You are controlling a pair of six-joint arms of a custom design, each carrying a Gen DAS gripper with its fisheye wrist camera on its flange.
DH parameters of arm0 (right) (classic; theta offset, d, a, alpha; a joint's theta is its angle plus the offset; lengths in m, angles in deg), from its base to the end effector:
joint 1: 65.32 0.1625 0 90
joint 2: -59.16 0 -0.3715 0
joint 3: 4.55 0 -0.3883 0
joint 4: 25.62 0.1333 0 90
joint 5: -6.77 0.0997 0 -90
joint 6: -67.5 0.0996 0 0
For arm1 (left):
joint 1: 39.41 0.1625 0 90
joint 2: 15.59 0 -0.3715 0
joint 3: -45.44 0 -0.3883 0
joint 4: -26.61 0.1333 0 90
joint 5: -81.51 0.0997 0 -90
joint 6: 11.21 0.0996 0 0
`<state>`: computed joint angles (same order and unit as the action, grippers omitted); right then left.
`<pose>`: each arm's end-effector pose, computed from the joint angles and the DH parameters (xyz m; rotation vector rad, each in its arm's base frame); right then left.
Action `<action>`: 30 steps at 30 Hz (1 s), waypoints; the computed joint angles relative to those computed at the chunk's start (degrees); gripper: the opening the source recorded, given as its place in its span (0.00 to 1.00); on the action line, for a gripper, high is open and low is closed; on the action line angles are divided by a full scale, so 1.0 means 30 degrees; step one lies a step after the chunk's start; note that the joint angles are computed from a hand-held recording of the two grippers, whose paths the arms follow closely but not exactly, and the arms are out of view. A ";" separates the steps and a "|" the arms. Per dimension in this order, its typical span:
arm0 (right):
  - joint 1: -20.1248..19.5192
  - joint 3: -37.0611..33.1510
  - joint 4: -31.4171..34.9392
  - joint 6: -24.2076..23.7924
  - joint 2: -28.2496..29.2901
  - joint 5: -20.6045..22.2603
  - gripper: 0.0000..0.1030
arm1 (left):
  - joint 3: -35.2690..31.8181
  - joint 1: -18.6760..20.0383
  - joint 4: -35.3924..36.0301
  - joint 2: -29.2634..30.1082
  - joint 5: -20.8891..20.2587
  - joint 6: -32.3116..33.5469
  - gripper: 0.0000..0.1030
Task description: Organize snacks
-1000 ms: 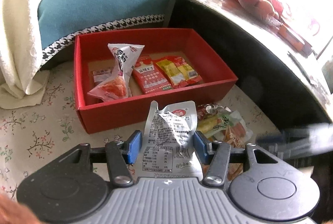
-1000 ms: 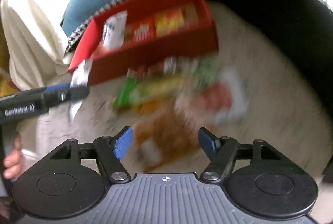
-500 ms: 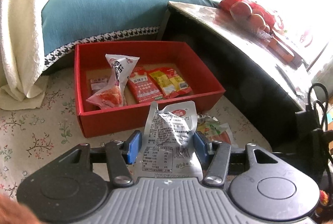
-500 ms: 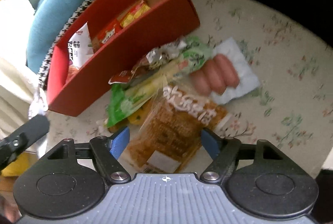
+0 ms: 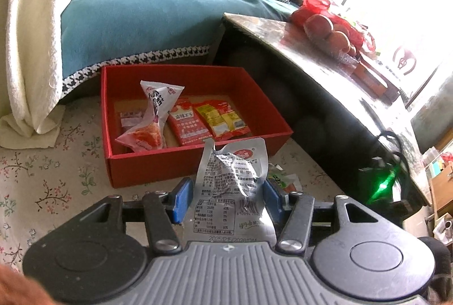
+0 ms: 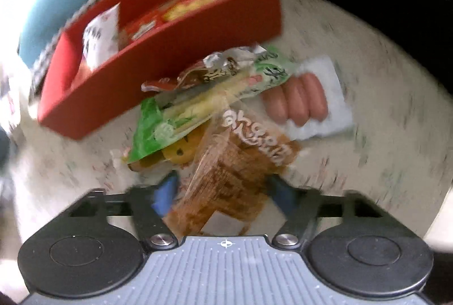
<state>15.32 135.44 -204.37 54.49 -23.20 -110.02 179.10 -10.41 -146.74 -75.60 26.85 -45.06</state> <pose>0.0240 -0.3978 0.1782 -0.0870 -2.5301 0.5733 -0.2634 -0.3643 0.0484 0.5700 2.6758 -0.7985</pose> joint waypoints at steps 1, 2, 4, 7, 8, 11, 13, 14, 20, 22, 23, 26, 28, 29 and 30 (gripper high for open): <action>0.0007 -0.0241 0.0750 -0.0525 -0.0151 -0.0014 0.60 | 0.0105 -0.0046 -0.0060 -0.0109 0.0053 -0.0026 0.46; -0.0106 -0.0381 0.1643 -0.0851 -0.0544 0.0120 0.56 | 0.0207 -0.0078 -0.0106 -0.0223 0.0083 -0.0079 0.46; -0.0383 -0.0338 0.2535 -0.1307 -0.1218 0.0560 0.52 | 0.0390 -0.0127 -0.0157 -0.0436 0.0123 -0.0238 0.46; -0.1203 0.0487 0.3318 -0.2092 -0.2917 0.1765 0.44 | 0.0505 -0.0158 -0.0123 -0.0597 0.0127 -0.0351 0.46; -0.1520 0.0681 0.3679 -0.2064 -0.3439 0.2356 0.42 | 0.0485 -0.0169 -0.0114 -0.0568 0.0116 -0.0357 0.46; -0.2387 0.1256 0.4592 -0.2230 -0.5178 0.4575 0.38 | 0.0327 -0.0208 0.0007 -0.0363 0.0082 -0.0263 0.46; -0.2810 0.1402 0.4994 -0.2332 -0.6020 0.5728 0.37 | 0.0188 -0.0193 0.0048 -0.0208 0.0074 -0.0205 0.46; -0.2827 0.1471 0.4890 -0.2089 -0.6122 0.6122 0.36 | 0.0119 -0.0167 0.0051 -0.0130 0.0084 -0.0198 0.46; -0.3798 0.1204 0.5102 -0.1938 -0.6788 0.9006 0.32 | -0.0185 0.0098 -0.0036 0.0188 0.0290 -0.0408 0.46; -0.3920 0.0970 0.4880 -0.1721 -0.6417 0.9283 0.32 | -0.0346 0.0193 -0.0028 0.0347 0.0352 -0.0485 0.46; -0.3970 0.0891 0.4809 -0.1625 -0.6304 0.9347 0.32 | -0.0455 0.0222 0.0053 0.0469 0.0437 -0.0527 0.46; -0.4271 0.0755 0.5305 -0.1753 -0.6547 1.0137 0.32 | -0.0732 0.0345 0.0221 0.0840 0.0471 -0.0535 0.46; -0.4274 0.0626 0.5345 -0.1796 -0.6602 1.0734 0.32 | -0.0886 0.0446 0.0172 0.0986 0.0350 -0.0404 0.46; -0.4326 0.0544 0.5453 -0.1795 -0.6700 1.1093 0.32 | -0.0948 0.0454 0.0100 0.1058 0.0393 -0.0363 0.46; -0.4340 0.0460 0.5480 -0.1747 -0.6716 1.1363 0.32 | -0.1020 0.0451 -0.0002 0.1139 0.0478 -0.0313 0.46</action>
<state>2.30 136.81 -187.93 49.25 -43.35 -75.93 176.04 -9.05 -146.75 -72.18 28.29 -46.00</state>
